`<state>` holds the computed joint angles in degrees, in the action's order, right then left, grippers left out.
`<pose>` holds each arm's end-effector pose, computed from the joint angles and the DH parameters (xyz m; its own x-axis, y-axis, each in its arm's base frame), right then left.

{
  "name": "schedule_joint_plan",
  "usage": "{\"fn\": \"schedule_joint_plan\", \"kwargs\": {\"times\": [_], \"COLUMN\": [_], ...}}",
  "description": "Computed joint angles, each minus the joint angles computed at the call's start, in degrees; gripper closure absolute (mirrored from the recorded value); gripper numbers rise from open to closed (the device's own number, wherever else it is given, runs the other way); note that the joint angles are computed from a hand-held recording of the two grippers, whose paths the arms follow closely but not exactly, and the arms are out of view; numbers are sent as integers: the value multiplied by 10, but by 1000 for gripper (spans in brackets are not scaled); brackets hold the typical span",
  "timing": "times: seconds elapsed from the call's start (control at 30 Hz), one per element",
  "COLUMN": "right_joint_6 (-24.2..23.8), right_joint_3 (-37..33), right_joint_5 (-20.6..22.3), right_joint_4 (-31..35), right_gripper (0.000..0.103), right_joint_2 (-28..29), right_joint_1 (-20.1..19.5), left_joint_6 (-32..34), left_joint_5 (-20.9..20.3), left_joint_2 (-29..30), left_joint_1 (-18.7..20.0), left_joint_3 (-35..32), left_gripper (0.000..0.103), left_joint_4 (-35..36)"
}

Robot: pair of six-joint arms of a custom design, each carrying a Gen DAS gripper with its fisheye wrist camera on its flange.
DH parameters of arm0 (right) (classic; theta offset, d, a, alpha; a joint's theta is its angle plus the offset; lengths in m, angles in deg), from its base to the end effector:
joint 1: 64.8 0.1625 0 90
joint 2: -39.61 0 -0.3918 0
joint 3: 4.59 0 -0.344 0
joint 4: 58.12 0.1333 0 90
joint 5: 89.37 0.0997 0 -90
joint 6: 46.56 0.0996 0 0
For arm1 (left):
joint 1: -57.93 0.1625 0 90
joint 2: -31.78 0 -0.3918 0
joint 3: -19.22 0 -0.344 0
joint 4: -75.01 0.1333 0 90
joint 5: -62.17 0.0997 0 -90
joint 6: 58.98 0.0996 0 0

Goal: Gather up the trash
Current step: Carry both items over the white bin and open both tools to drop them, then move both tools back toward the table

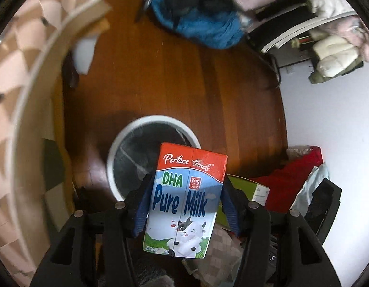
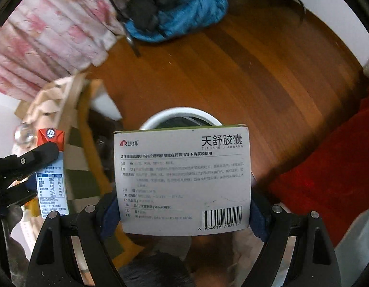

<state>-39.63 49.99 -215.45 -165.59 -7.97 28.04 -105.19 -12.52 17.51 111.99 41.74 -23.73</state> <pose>0.1101 -0.7138 0.3488 -0.8124 0.1849 0.5530 0.0497 0.9669 -0.2503 -0.3525 -0.7581 0.1145 -0.9650 -0.1939 -0.1765 -0.1585 0.9676 -0.1965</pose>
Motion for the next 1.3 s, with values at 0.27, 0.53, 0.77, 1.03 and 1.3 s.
{"fn": "schedule_joint_plan", "kwargs": {"times": [0.27,0.53,0.77,1.03,1.3], "right_joint_6": [30,45,56,54,55], "right_joint_3": [-36,-7,15,55,75], "right_joint_5": [43,-22,-68,-83,-92], "right_joint_4": [27,22,81,77,55], "right_gripper": [10,0,0,0,0], "right_joint_2": [41,30,11,-17,-53], "right_joint_1": [-51,-48,-19,6,35], "left_joint_6": [20,30,10,9,28], "left_joint_5": [58,225,245,245,260], "left_joint_2": [-8,18,-20,-35,-63], "left_joint_1": [-17,-47,-69,-84,-106], "left_joint_3": [27,-7,63,78,105], "left_gripper": [11,11,11,11,11], "left_joint_4": [9,112,143,155,132]}}
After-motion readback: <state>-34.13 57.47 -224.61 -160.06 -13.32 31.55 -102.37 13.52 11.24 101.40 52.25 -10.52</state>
